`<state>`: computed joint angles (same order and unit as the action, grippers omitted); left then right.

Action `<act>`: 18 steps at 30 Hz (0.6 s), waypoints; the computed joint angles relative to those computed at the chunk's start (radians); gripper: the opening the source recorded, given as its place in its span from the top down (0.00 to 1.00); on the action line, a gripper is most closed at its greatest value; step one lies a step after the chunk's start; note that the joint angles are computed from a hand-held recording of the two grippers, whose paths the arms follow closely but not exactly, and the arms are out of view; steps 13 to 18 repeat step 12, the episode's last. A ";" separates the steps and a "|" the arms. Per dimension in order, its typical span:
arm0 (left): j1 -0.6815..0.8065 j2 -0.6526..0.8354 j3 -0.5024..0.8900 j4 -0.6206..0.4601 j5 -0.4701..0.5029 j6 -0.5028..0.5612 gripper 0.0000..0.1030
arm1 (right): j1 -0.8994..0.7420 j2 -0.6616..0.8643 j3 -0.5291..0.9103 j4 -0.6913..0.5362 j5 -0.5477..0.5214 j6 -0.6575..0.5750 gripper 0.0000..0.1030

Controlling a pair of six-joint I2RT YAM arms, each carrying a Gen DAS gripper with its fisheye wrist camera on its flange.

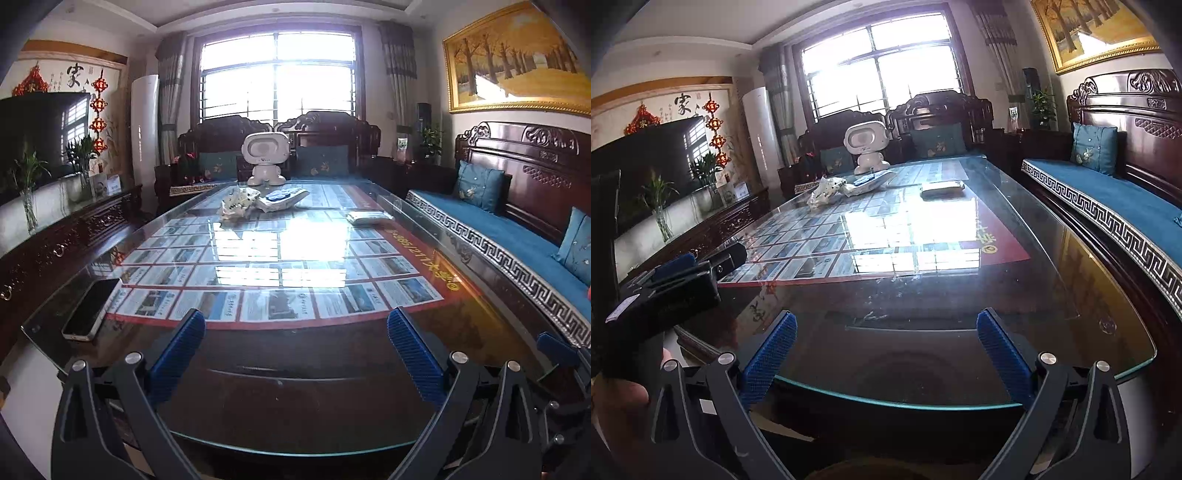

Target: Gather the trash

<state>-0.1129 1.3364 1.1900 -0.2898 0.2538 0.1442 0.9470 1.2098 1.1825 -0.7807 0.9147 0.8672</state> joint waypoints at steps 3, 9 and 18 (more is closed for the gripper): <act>0.004 0.008 0.001 0.027 0.011 -0.002 0.04 | -0.019 -0.003 -0.004 0.008 -0.015 -0.010 0.08; 0.007 0.073 0.071 -0.012 0.026 0.014 0.04 | -0.070 -0.008 -0.007 0.027 -0.058 -0.035 0.08; 0.010 0.146 0.154 -0.061 0.044 0.022 0.04 | -0.108 -0.006 0.009 0.045 -0.087 -0.083 0.08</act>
